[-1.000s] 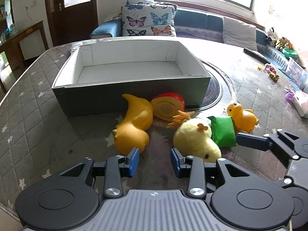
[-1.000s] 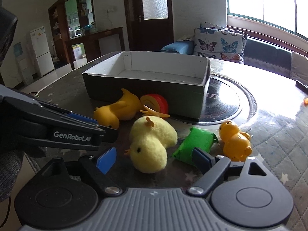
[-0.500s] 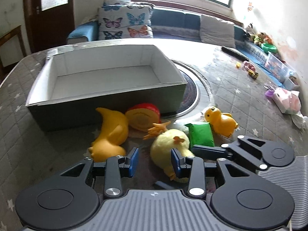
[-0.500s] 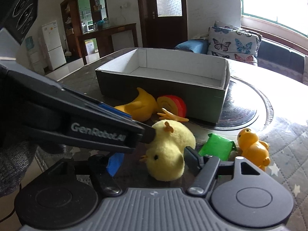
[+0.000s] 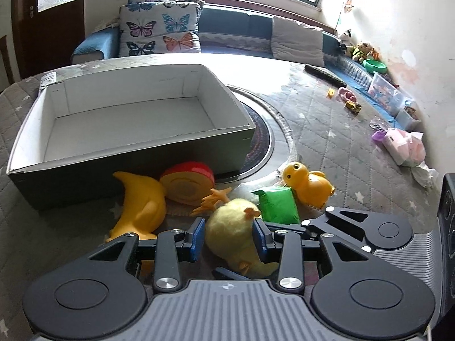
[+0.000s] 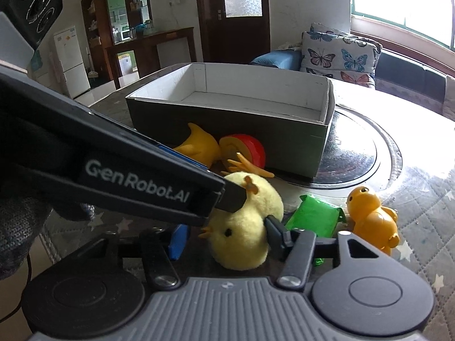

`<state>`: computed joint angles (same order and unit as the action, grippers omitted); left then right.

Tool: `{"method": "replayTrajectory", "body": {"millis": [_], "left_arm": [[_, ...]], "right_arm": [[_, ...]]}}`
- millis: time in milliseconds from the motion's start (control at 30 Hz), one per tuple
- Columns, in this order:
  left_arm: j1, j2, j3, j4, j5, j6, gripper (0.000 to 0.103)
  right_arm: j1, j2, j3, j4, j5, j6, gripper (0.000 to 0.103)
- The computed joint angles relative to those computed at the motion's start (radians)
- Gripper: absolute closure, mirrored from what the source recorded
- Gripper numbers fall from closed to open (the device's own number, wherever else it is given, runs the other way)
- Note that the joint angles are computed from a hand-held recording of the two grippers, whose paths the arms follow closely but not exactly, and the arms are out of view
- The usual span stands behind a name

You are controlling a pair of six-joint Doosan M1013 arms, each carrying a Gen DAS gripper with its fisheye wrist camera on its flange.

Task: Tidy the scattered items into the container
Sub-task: 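Move the left tool down onto the plush yellow chick, then close the left tool on the plush chick and lift it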

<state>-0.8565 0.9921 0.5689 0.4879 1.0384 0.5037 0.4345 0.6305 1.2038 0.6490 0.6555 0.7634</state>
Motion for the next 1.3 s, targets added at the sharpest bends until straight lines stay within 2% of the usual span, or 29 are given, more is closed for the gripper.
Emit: {"method": "replayTrajectory", "body": {"millis": [167,267,400,667,867,1033,1133,1167,1267,1300], "left_arm": [[0.012,0.006,-0.004,-0.044,-0.021,0.015,0.063],[0.019,0.0,0.011,-0.07,-0.051,0.015,0.061],[0.025,-0.017,0.049,-0.085,-0.095,-0.007,0.062],[0.014,-0.038,0.083,-0.043,-0.12,-0.045,0.068],[0.004,-0.063,0.098,0.049,-0.139,-0.089,0.068],[0.012,-0.054,0.059,0.12,-0.124,-0.112,0.069],[0.025,-0.038,0.019,0.132,-0.104,-0.11,0.079],[0.032,-0.031,0.005,0.125,-0.101,-0.107,0.087],[0.056,-0.014,-0.024,0.086,-0.128,-0.092,0.086],[0.063,0.003,-0.054,0.074,-0.112,-0.078,0.087]], "right_arm": [[0.001,0.007,-0.01,-0.028,0.001,0.029,0.05],[0.003,0.013,-0.016,-0.051,0.0,0.06,0.054],[0.001,0.013,-0.017,-0.048,0.006,0.061,0.055],[0.002,-0.003,0.0,-0.036,-0.005,0.037,0.056],[-0.001,-0.023,0.004,0.024,-0.036,-0.046,0.057],[-0.004,-0.001,-0.056,0.072,-0.038,-0.099,0.057],[-0.002,0.027,-0.113,0.079,-0.037,-0.123,0.06],[-0.001,0.038,-0.136,0.082,-0.034,-0.129,0.063],[0.001,0.092,-0.237,0.052,0.025,-0.087,0.072],[0.003,0.111,-0.272,0.026,0.044,-0.058,0.074]]}}
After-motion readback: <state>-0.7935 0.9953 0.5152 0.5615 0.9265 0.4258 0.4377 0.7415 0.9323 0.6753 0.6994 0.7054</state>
